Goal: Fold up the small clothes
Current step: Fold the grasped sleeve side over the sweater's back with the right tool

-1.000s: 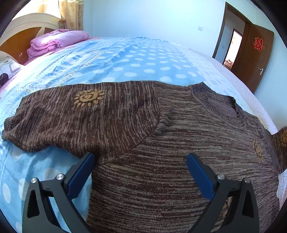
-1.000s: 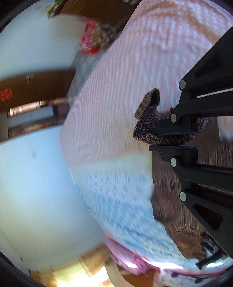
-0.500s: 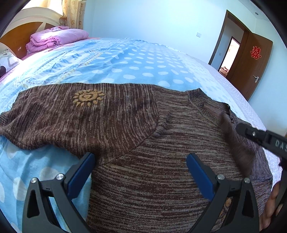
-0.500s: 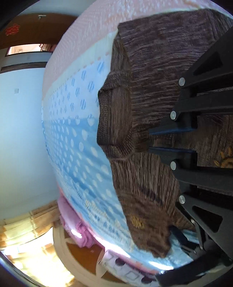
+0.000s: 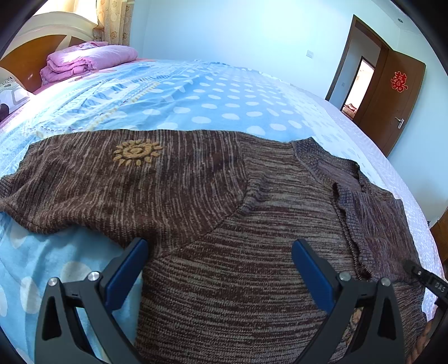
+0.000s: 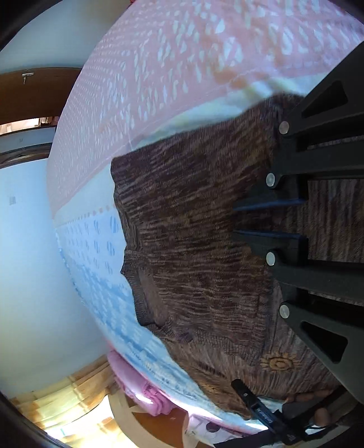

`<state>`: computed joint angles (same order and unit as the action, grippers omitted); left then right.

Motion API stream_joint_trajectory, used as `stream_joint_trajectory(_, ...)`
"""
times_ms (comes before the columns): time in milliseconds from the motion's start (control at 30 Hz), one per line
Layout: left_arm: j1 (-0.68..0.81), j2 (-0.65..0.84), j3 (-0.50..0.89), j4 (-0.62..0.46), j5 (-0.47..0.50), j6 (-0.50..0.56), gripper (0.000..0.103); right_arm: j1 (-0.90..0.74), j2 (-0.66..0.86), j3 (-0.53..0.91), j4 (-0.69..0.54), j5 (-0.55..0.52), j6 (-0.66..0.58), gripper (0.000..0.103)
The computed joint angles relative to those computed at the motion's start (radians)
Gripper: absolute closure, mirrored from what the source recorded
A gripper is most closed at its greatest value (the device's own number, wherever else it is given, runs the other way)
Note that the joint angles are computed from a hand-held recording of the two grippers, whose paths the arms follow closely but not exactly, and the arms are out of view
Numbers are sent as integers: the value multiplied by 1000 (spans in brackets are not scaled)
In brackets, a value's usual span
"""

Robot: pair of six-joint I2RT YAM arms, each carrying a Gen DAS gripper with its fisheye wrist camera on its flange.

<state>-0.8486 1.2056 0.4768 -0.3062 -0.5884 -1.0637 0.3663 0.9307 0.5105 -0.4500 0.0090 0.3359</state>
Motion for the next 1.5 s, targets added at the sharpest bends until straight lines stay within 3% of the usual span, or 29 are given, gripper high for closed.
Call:
stream_joint_trajectory(33,0,0,-1,2,0,0,0,-39,-16,16,1,-12,-18,89)
stream_joint_trajectory(100,-1,0,-1,3,-1,0,0,-107,9,64,27,-12,-54,75)
stream_joint_trajectory(133,1,0,-2,6,0,2,0,-134,52,95,56,-6,-68,48)
stream_joint_trajectory(167,0,1,-2,5,0,1,0,-148,107,123,89,-6,-81,27)
stream_joint_trajectory(300,-1,1,-2,4,-1,0,0,-164,390,281,156,34,-162,27)
stream_joint_trajectory(333,-1,2,-2,4,-2,0,0,-172,467,326,159,21,-173,28)
stream_joint_trajectory(400,-1,3,-1,3,-2,0,0,-206,588,402,139,-34,-171,42)
stream_joint_trajectory(433,-2,5,0,3,-3,0,0,-234,621,424,126,-78,-173,76)
stream_joint_trajectory(467,-2,7,1,2,-3,0,0,-252,636,426,129,-112,-174,94)
stream_joint_trajectory(567,-1,9,2,3,-3,1,0,-285,590,366,209,-123,-161,100)
stream_joint_trajectory(733,-3,14,5,-2,-6,0,0,-331,590,282,328,-93,-91,99)
stream_joint_trajectory(833,-3,12,3,-2,-6,1,0,-276,596,321,300,8,-125,96)
stream_joint_trajectory(900,-2,12,3,-2,-5,2,0,-290,581,338,269,-25,-128,95)
stream_joint_trajectory(1000,-2,11,2,0,-4,2,0,-344,349,210,312,-61,-90,95)
stream_joint_trajectory(1133,-2,12,3,-2,-6,2,0,-292,137,138,113,-63,-180,95)
stream_joint_trajectory(1233,-1,12,3,-1,-6,3,0,-211,1,31,41,-52,-144,95)
stream_joint_trajectory(1400,0,20,9,-8,-4,3,0,-42,-9,-150,220,88,-71,95)
stream_joint_trajectory(1500,-2,21,9,-9,-5,1,0,2,12,-146,230,145,-58,95)
